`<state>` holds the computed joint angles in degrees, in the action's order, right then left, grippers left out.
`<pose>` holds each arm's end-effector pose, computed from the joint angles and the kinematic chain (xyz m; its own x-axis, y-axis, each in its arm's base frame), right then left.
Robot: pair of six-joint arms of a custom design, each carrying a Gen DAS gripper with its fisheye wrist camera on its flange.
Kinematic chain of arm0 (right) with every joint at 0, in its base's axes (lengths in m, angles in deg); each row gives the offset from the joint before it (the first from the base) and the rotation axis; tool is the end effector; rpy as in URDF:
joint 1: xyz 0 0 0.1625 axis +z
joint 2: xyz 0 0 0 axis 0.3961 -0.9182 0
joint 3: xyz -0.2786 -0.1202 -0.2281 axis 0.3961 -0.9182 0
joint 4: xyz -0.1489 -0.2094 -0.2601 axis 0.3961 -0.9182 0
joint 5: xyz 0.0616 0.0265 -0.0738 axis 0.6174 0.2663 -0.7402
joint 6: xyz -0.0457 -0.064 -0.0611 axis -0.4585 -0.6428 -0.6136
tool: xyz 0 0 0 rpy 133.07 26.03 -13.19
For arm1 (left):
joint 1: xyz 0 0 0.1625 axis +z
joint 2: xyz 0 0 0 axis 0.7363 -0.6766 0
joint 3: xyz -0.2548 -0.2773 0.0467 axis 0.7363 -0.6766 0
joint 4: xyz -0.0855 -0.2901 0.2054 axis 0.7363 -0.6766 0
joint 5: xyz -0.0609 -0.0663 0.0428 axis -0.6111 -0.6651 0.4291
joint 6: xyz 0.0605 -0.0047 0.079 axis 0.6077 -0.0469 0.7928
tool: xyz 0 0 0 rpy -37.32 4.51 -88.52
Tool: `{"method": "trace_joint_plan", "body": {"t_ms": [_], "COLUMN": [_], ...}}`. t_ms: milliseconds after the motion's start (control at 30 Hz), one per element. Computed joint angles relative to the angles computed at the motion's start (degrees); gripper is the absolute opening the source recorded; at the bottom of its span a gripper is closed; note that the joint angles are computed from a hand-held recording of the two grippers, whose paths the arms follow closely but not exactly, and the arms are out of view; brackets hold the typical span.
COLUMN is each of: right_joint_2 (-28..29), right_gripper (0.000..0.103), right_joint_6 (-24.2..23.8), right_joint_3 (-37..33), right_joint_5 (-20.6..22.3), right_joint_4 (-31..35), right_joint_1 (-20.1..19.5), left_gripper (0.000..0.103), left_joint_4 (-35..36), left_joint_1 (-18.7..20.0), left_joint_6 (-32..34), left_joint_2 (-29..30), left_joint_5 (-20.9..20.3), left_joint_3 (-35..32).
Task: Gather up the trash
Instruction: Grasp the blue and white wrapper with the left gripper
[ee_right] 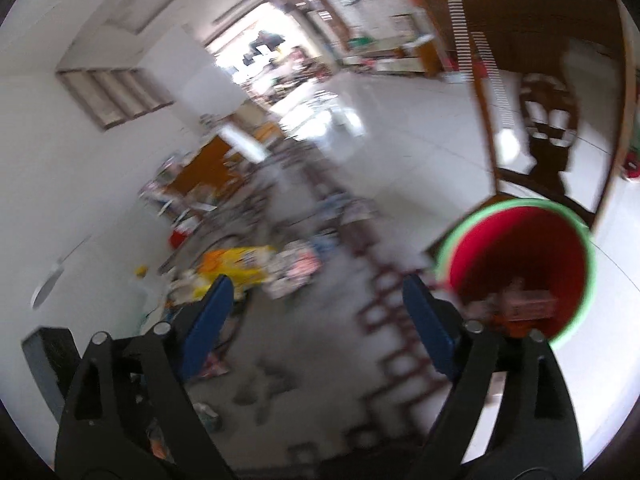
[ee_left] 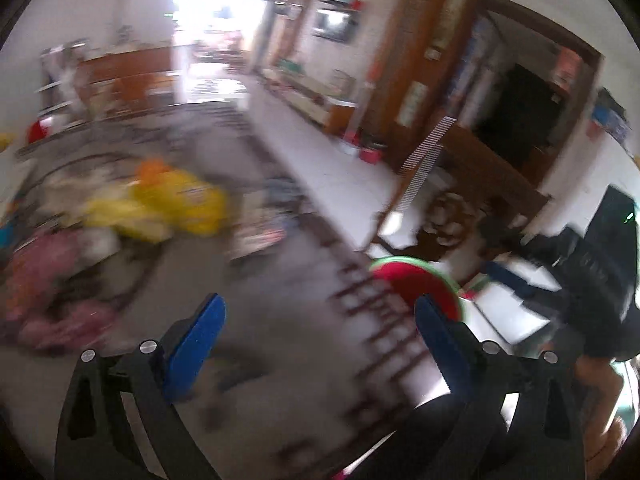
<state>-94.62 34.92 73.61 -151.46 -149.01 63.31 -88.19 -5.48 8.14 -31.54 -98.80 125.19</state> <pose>0.1033 -0.6480 0.3018 -0.9577 -0.2491 0.1440 -0.2848 0.7489 -0.5983 -0.3033 -0.5581 0.0925 -0.8743 -0.0758 -0.4794 0.3063 0.6800 -0.6662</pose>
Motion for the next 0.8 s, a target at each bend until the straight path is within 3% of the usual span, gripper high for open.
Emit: {"method": "trace_joint_plan", "body": {"t_ms": [67,167,267,300,467,667,733,800], "right_joint_2": [1.09,2.88,4.34,4.39,4.48,4.61,4.85,4.84], "right_gripper": [0.087,0.088,0.088,0.088,0.089,0.089,0.089,0.089], "right_joint_6": [-2.17,-5.36,-6.27,-7.02,-7.16,-5.35,-5.91,-6.33], "right_joint_3": [1.36,3.34,4.12,4.04,4.7,4.52,4.33,4.4], "right_joint_5": [0.75,0.36,-2.8,-1.93,-2.96,-2.98,-3.64,-4.06], "right_joint_4": [-1.35,-2.98,-2.7,-2.26,-3.59,-3.48,-3.31,-3.32], "right_joint_1": [1.32,2.61,3.51,3.52,3.72,3.29,3.58,3.77], "left_gripper": [0.092,0.092,0.092,0.092,0.092,0.09,0.083,0.062], "left_joint_4": [2.64,12.59,20.99,22.2,18.9,20.9,22.63,21.87], "left_joint_1": [-0.64,-1.07,-0.62,-0.23,4.08,5.73,5.91,6.47], "left_joint_6": [-6.58,-19.91,-30.82,-33.01,-34.83,-35.43,-35.85,-35.35], "left_joint_2": [-4.35,-12.16,-17.75,-18.78,-19.33,-17.52,-17.33,-17.6], "left_joint_5": [3.75,8.3,10.63,10.36,6.72,5.09,4.98,3.88], "left_joint_3": [6.4,15.52,21.43,22.37,24.31,23.5,23.08,23.65]}}
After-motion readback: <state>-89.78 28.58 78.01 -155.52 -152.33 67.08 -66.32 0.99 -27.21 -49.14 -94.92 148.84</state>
